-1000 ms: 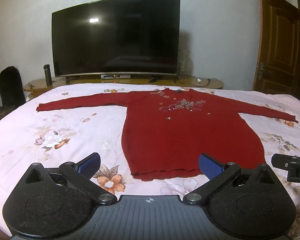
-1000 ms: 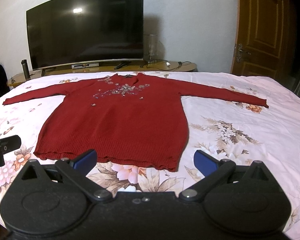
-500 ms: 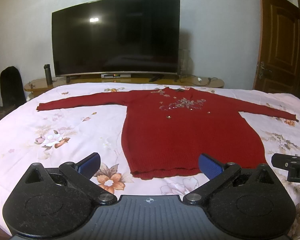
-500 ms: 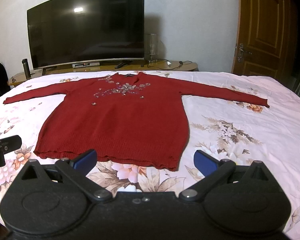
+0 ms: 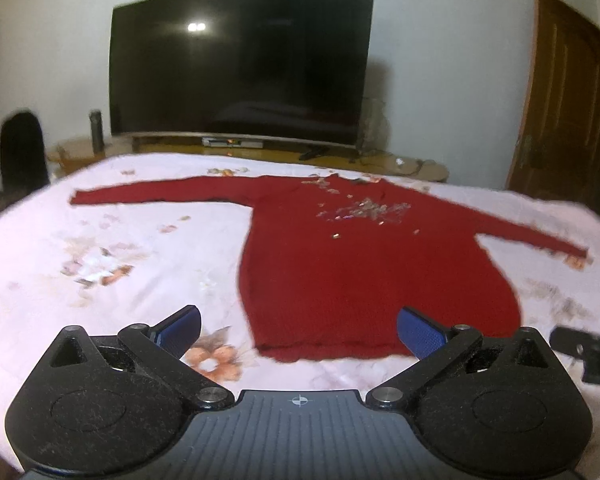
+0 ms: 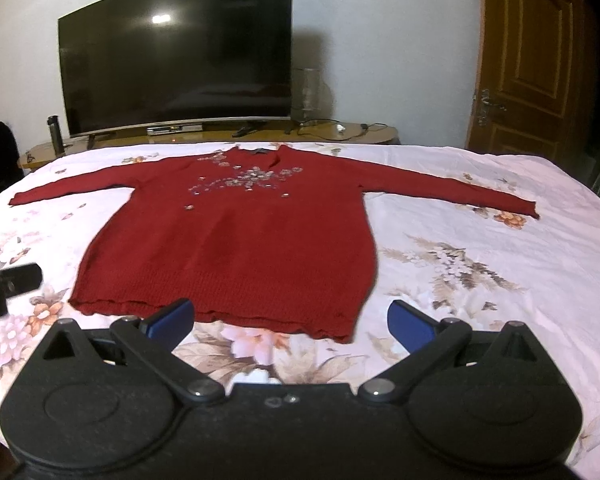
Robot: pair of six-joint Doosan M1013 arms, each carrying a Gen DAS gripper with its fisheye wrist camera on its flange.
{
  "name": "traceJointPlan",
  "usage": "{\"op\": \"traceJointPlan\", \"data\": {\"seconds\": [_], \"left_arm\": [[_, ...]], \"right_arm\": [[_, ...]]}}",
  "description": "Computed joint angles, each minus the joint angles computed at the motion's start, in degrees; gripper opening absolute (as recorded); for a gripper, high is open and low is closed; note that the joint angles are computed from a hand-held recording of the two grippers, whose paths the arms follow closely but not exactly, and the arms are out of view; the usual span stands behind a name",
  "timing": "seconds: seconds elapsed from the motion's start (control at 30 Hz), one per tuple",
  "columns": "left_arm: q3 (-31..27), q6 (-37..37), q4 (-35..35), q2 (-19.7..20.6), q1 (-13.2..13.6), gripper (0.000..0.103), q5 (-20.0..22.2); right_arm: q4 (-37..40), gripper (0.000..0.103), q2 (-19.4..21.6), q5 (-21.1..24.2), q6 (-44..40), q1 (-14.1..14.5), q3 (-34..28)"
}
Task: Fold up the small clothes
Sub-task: 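Grasp the red sweater's sleeve cuff with the right gripper and lift it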
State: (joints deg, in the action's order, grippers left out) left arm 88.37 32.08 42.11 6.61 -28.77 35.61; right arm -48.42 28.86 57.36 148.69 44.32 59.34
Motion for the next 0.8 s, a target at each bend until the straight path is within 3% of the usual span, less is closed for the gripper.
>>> {"op": "traceJointPlan", "data": {"seconds": [0.1, 0.27, 0.33, 0.37, 0.43, 0.6, 0.8], "left_arm": [[-1.73, 3.94, -5.53, 1.37, 1.63, 0.103, -3.8], [-7.03, 7.28, -6.05, 5.94, 2.35, 0.103, -6.88], [-10.32, 8.88, -5.55, 8.69, 2.36, 0.103, -6.31], [-12.11, 8.91, -4.89, 10.18, 2.4, 0.103, -5.64], [-16.23, 10.57, -6.74, 13.35, 2.74, 0.103, -4.38], [-27.76, 8.4, -5.03, 22.0, 2.66, 0.103, 2.06], [-42.03, 13.23, -10.07, 31.42, 2.89, 0.103, 11.41]], "right_arm": [[-1.47, 0.102, -1.45, -0.88, 2.65, -0.99, 1.81], [-5.17, 0.102, -3.75, -0.98, 12.0, -5.22, 4.03], [-5.46, 0.093, -3.85, -1.2, 13.27, -7.61, 3.92], [-5.26, 0.088, -3.87, -1.99, 14.31, -9.04, 3.91], [-4.19, 0.069, -3.31, -3.45, 15.97, -12.41, 3.14], [-1.85, 0.065, -0.6, -4.49, 19.99, -19.51, 0.53], [4.61, 0.05, 4.03, -7.23, 23.63, -27.54, -3.21]]}}
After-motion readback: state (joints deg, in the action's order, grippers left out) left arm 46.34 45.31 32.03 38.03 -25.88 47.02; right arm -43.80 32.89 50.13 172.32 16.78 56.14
